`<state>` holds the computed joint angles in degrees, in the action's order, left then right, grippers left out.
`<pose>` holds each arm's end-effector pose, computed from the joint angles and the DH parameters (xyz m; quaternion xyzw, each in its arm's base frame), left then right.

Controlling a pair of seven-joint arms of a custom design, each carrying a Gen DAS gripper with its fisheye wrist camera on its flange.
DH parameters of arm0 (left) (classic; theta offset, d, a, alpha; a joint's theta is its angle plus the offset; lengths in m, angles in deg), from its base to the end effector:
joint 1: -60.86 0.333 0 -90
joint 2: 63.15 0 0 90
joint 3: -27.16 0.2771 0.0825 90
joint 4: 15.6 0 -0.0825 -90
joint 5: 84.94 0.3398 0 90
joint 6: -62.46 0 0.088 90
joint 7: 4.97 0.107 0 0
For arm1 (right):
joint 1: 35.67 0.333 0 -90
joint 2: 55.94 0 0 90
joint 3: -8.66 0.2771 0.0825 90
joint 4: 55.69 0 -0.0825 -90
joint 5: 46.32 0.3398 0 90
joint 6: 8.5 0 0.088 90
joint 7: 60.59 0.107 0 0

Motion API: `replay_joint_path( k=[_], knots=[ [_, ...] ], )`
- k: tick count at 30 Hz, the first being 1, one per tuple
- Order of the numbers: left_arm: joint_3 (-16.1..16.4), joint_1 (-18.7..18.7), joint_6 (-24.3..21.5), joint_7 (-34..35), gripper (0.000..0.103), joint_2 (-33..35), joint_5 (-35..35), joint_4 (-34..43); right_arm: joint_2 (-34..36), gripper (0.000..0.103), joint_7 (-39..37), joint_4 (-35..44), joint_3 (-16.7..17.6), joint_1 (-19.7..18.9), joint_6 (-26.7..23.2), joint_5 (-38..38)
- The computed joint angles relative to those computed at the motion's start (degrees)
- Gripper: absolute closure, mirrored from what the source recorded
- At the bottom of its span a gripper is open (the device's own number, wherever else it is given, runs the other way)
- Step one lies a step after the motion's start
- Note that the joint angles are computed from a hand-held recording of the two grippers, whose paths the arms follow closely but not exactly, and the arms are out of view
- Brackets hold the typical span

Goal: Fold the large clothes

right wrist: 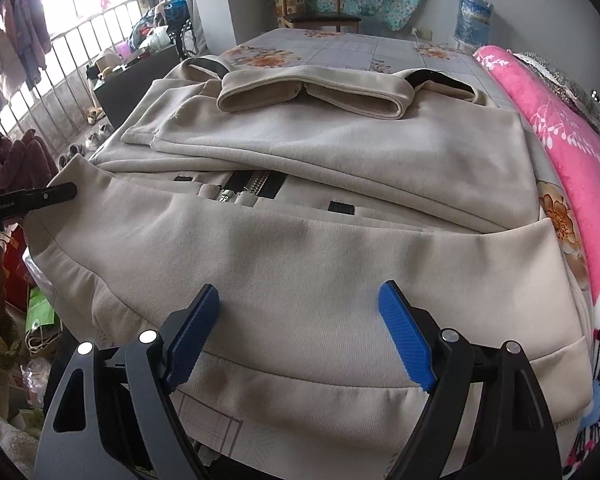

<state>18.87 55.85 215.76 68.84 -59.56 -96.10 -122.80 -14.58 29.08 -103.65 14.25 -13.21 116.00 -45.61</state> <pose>0.5697 -0.1265 0.5413 -0.7179 0.5904 -0.3501 0.1158 0.6464 0.3103 0.5375 -0.8058 0.5074 -0.1288 0.2768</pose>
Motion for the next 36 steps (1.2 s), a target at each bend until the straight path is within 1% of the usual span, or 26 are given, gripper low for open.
replay_joint_path(
  k=[1,3,4,6,8,10,13,16,18,19,21,22,24,28,30,32,34,36],
  knots=[
    [0.01,-0.2,-0.17,-0.49,0.08,0.15,1.29,0.27,-0.02,0.022,-0.06,-0.13,0.03,-0.05,0.21,0.06],
    [0.51,-1.17,-2.68,-5.46,0.079,1.16,8.97,2.16,-0.59,0.022,-0.21,-1.29,0.13,-0.2,1.04,0.21],
    [0.98,-2.15,-6.6,-9.92,0.079,2.47,15.59,4.59,-0.87,0.021,-0.24,-1.89,0.19,-0.27,1.54,0.29],
    [1.17,-2.92,-7.84,-12.8,0.079,2.88,20.07,5.58,-1.47,0.018,-0.27,-3.18,0.35,-0.51,2.59,0.53],
    [1.33,-3.98,-10.79,-15.95,0.079,3.77,25.13,7.62,-2.42,0.015,0.34,-5.22,0.14,-0.5,4.19,0.28],
    [1.51,-4.96,-12.63,-18.8,0.079,4.49,29.61,8.98,-3.82,0.015,0.67,-7.94,0.42,-0.91,6.17,0.59],
    [1.64,-5.81,-14.93,-21.2,0.076,5.33,33.59,10.64,-6.45,0.015,0.9,-11.83,1.25,-2.12,7.31,1.93],
    [1.61,-6.45,-16.97,-22.13,0.075,5.91,36.13,11.98,-11.8,0.015,0.44,-19.85,1.92,-4.15,11.23,4.06],
    [1.59,-6.72,-17.93,-22.28,0.075,6.19,37.32,12.53,-16.72,0.017,0.57,-26.79,1.56,-5.67,15.51,4.91],
    [1.55,-6.8,-18.41,-22.21,0.075,6.41,37.5,12.96,-18.4,0.018,1.09,-29.04,1.16,-6.13,17.06,4.83],
    [1.51,-6.86,-18.88,-22.2,0.075,6.56,37.48,13.31,-20.98,0.023,2.62,-32.18,0.1,-7.32,19.59,4.49],
    [1.53,-6.84,-19.01,-22.32,0.075,6.6,37.37,13.43,-21.34,0.025,3.04,-32.54,-0.13,-8.02,19.93,4.66],
    [1.56,-6.94,-19.11,-22.75,0.075,6.65,37.57,13.5,-20.58,0.036,4.52,-31.04,-0.76,-8.96,18.69,4.28],
    [1.63,-7.47,-19.91,-23.7,0.075,7.17,38.73,14.27,-15.59,0.044,4.4,-24.33,-0.33,-11.14,16.17,5.64],
    [1.63,-7.58,-20.19,-23.69,0.075,7.38,39.0,14.62,-12.47,0.049,4.47,-20.04,-0.19,-11.57,14.54,5.83],
    [1.63,-7.55,-20.33,-23.54,0.075,7.48,38.72,14.81,-8.26,0.054,4.74,-14.16,-0.2,-11.81,11.88,5.8],
    [1.64,-7.64,-20.49,-23.54,0.075,7.59,38.76,14.95,-5.9,0.057,5.09,-11.03,-0.4,-11.75,10.26,5.36],
    [1.68,-7.78,-20.78,-23.57,0.075,7.67,39.06,15.14,-5.37,0.06,4.77,-10.67,-0.16,-12.04,10.02,5.61]
  ],
)
